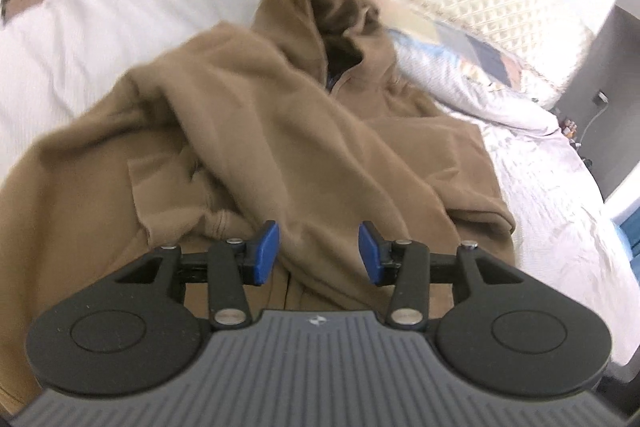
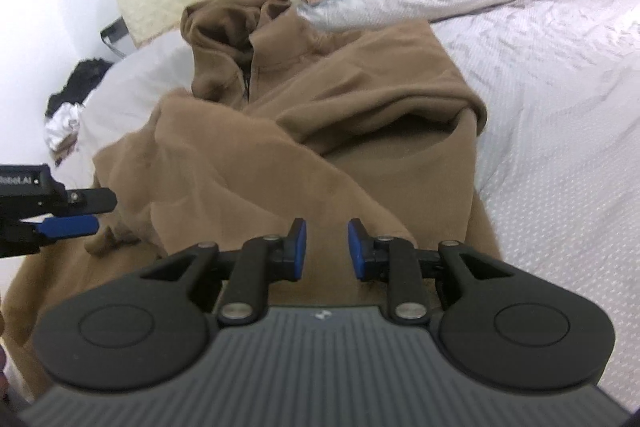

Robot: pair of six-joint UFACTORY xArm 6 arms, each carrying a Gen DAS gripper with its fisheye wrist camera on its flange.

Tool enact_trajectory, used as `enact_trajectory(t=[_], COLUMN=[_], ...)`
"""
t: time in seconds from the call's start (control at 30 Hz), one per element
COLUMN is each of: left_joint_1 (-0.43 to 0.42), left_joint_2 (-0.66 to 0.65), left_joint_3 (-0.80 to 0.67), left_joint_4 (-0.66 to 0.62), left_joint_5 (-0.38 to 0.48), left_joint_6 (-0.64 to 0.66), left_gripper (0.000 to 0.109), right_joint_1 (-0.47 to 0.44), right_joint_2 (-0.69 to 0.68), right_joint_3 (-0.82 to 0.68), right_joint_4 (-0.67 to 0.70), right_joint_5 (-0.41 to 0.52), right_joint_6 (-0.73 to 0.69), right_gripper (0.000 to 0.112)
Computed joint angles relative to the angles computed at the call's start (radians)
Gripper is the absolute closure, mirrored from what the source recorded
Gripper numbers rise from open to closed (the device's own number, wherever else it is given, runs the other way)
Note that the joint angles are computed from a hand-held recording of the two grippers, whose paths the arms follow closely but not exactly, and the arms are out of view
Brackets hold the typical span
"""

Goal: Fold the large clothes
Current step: 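Raise both grippers and move them toward the hood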

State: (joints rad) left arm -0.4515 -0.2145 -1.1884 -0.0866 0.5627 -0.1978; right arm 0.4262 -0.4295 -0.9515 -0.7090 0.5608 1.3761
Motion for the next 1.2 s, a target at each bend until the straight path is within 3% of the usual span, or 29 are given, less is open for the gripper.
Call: enact_trajectory(t=[0.37,0.5,0.9,1.2], left_joint_1=[-0.022,-0.021,-0.002,0.014], left_joint_2=[-0.037,-0.005,0.18,0.369], left_joint_3=[0.025,-0.012,-0.185,-0.383], left_joint_4=[0.106,0.12,0.123,0.093], left_joint_5=[-0.17,-0.206,-0.239,-0.2], left_joint_6=[0.062,0.108,0.138,0.154], left_gripper=[0.058,0.053,0.051,0.051], right_joint_1=[0.005,-0.006,-0.097,-0.173], right_joint_2=[-0.049,-0.045,0.067,0.18], right_joint_3=[-0.02,-0.047,-0.148,-0.222], right_joint_4=[-0.252,-0.321,-0.382,-0.368], right_joint_5=[-0.019,-0.02,-0.115,-0.201], right_joint_6=[0.163,0.2,0.193,0.173], right_gripper=[0.085,0.085,0.085,0.085])
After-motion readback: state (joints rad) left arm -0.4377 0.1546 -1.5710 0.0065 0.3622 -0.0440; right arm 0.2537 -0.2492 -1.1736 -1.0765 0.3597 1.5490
